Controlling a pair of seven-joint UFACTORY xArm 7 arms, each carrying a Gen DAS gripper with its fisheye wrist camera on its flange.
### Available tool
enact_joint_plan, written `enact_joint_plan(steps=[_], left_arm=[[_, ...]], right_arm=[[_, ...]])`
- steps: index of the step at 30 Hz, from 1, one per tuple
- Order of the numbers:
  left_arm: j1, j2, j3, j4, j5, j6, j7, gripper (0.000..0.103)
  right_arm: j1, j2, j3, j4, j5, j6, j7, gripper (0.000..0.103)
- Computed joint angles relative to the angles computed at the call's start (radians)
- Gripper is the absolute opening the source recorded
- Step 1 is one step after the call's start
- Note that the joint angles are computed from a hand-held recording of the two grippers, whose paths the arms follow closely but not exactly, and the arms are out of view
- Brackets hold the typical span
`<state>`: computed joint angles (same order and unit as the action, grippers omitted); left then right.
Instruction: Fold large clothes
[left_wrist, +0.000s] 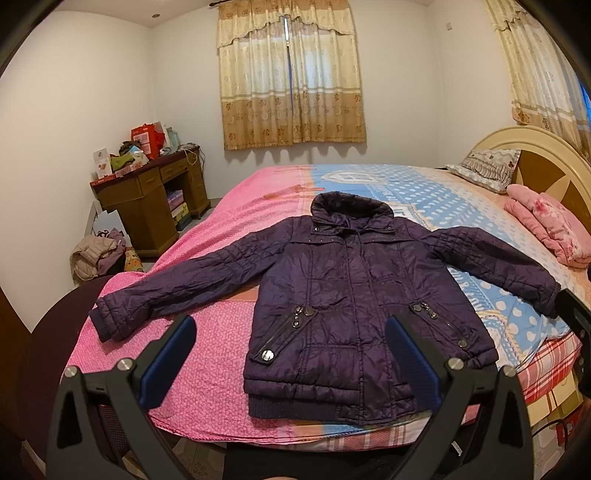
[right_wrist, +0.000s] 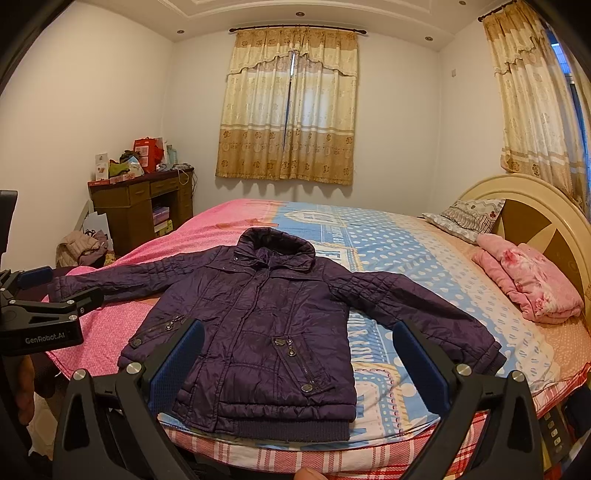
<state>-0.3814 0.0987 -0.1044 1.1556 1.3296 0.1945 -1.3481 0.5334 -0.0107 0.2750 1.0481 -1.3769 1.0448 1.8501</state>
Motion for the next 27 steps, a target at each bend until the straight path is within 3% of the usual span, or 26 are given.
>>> enact_joint_plan(steps=[27], left_arm=[[0.004, 0.001, 0.006, 0.0, -0.025, -0.01, 0.022, 0.103]], right_arm=[[-0.011, -0.024, 0.009, -0.018, 0.013, -0.001, -0.004, 0.102]])
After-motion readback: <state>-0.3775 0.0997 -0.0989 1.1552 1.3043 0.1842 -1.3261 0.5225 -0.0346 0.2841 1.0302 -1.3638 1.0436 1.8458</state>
